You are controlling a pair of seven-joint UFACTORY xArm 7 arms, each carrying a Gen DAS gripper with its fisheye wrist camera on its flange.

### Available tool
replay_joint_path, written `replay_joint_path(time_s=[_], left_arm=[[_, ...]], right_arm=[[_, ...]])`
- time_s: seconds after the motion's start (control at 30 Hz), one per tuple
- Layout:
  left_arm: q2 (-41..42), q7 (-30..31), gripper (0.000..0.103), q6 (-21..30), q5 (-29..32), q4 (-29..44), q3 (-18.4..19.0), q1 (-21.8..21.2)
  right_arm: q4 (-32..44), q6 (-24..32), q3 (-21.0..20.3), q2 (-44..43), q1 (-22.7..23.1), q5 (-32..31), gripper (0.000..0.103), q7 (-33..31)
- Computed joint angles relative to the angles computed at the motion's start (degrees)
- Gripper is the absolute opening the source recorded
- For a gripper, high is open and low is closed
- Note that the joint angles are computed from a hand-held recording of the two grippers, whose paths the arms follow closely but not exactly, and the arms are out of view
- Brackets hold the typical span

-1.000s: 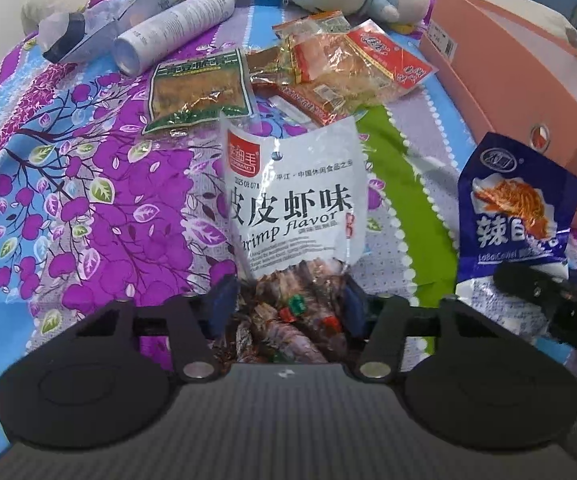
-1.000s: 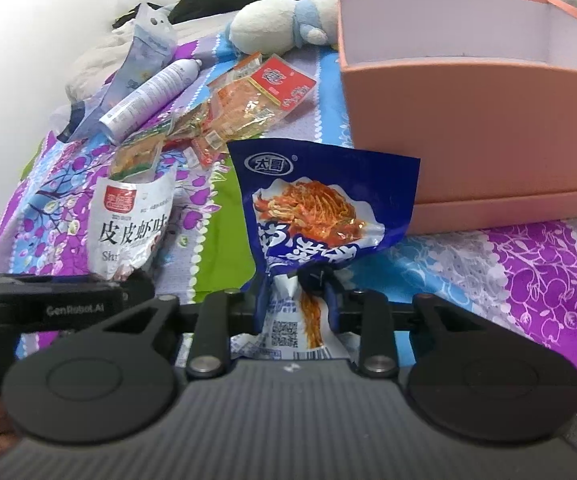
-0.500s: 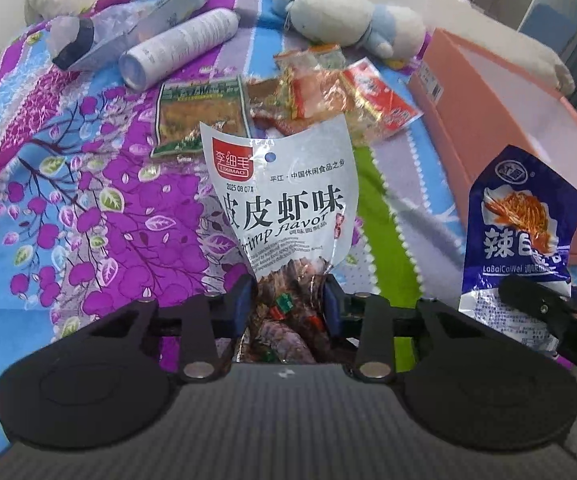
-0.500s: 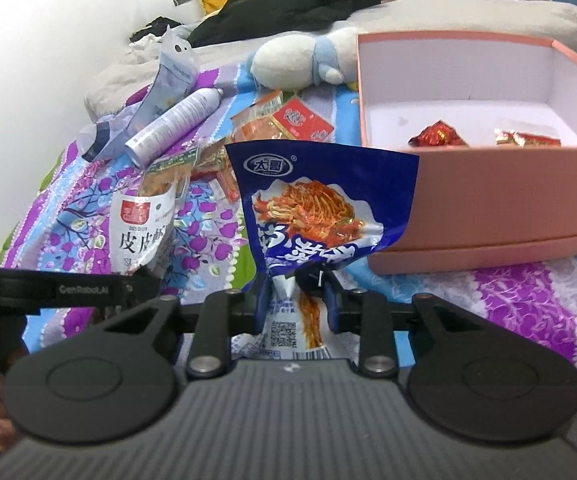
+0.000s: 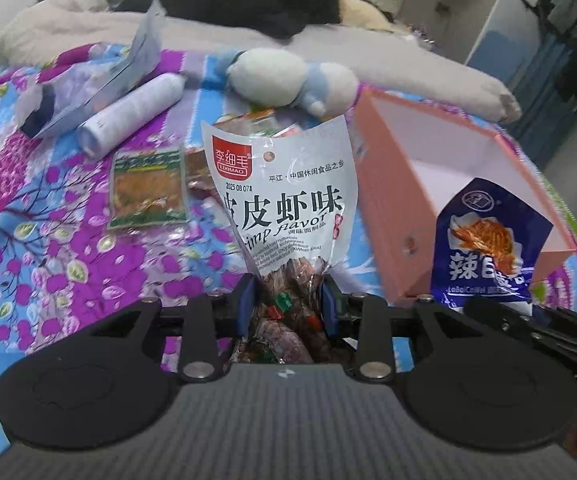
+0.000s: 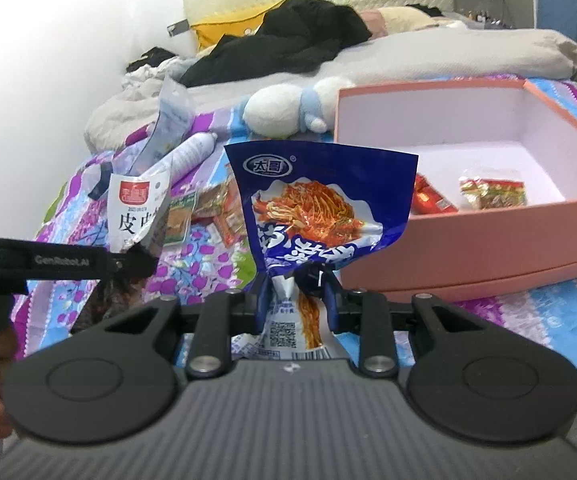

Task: Organize snacks
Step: 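Carry the shrimp-flavor bag and blue spicy pack over the pink box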

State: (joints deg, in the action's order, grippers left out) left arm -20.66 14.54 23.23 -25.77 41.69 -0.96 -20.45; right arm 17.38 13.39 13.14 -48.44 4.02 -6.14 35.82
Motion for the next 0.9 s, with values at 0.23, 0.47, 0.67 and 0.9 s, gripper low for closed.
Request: replay_joint_path(time_s=[0.23, 0.47, 0.67, 0.9], left_arm=[[0.53, 4.73, 0.039, -0.97, -4.41, 2.07, 0.52, -4.13], [6.27, 11.83, 0.039, -2.62, -10.87, 10.18, 0.26, -7.46], [14.08, 15.11, 0.039, -1.92, -13.36, 20.94, -3.05, -5.50], [26.53, 12.25, 0.039, 3.14, -8.19, 37.46, -8.68, -1.69]], right_arm=[[-0.23, 1.85, -0.03, -3.97, -2.87, -1.27, 0.031, 0.12], [1.71, -0.63, 0.18, -3.20, -9.36, -4.51, 0.031, -1.59], [4.38, -4.81, -0.17, -0.65, -15.84, -5.90, 0.031, -3.46], [10.98, -6.82, -2.70, 9.14, -18.51, -5.38, 0.031, -7.08]])
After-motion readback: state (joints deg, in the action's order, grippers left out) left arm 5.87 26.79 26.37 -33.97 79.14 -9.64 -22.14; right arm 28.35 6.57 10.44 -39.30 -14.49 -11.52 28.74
